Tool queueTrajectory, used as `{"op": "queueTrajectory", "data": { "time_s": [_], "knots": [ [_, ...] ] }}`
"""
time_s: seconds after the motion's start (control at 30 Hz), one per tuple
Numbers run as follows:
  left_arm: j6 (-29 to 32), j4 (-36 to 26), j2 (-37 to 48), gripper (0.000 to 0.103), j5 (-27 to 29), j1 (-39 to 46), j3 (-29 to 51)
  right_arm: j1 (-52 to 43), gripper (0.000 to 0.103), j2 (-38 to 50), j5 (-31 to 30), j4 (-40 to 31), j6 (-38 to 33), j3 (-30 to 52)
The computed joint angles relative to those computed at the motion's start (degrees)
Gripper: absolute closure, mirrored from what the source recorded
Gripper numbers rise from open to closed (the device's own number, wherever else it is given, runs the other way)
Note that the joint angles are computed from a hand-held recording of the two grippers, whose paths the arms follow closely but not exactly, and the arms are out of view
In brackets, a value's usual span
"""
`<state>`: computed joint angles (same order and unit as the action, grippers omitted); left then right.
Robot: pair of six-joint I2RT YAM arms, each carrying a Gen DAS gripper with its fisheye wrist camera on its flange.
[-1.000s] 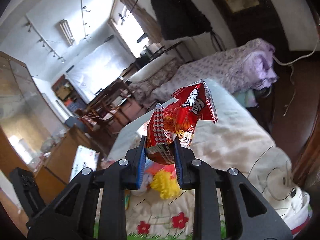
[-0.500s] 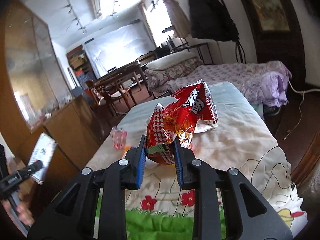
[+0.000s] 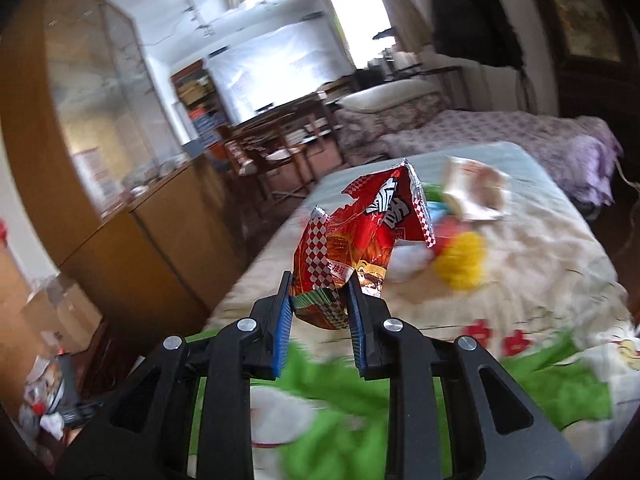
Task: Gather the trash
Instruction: 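Carry both items to the red wastebasket and release them inside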
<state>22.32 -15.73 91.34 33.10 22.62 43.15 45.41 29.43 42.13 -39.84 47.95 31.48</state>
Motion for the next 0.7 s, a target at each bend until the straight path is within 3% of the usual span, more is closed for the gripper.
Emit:
{"op": "queueTrajectory", "data": {
  "time_s": [0.1, 0.2, 0.47, 0.7],
  "knots": [
    [-1.6, 5.4, -0.5, 0.022, -2.3, 1.5, -2.7, 7.2, 0.076, 8.6, 2.9, 3.4, 1.1, 3.6],
    [-0.8, 6.7, -0.5, 0.012, -1.9, 4.2, -3.0, 11.1, 0.076, 19.9, 0.8, 10.7, -1.2, 8.0],
    [-1.4, 8.4, 2.0, 0.006, -2.6, 14.3, -0.4, 12.1, 0.076, 50.2, -15.0, 24.5, -9.1, 22.4],
    [2.1, 10.8, 4.5, 0.006, -5.4, 20.2, 1.2, 10.8, 0.073, 70.2, -25.7, 24.3, -13.1, 36.9]
  ]
}}
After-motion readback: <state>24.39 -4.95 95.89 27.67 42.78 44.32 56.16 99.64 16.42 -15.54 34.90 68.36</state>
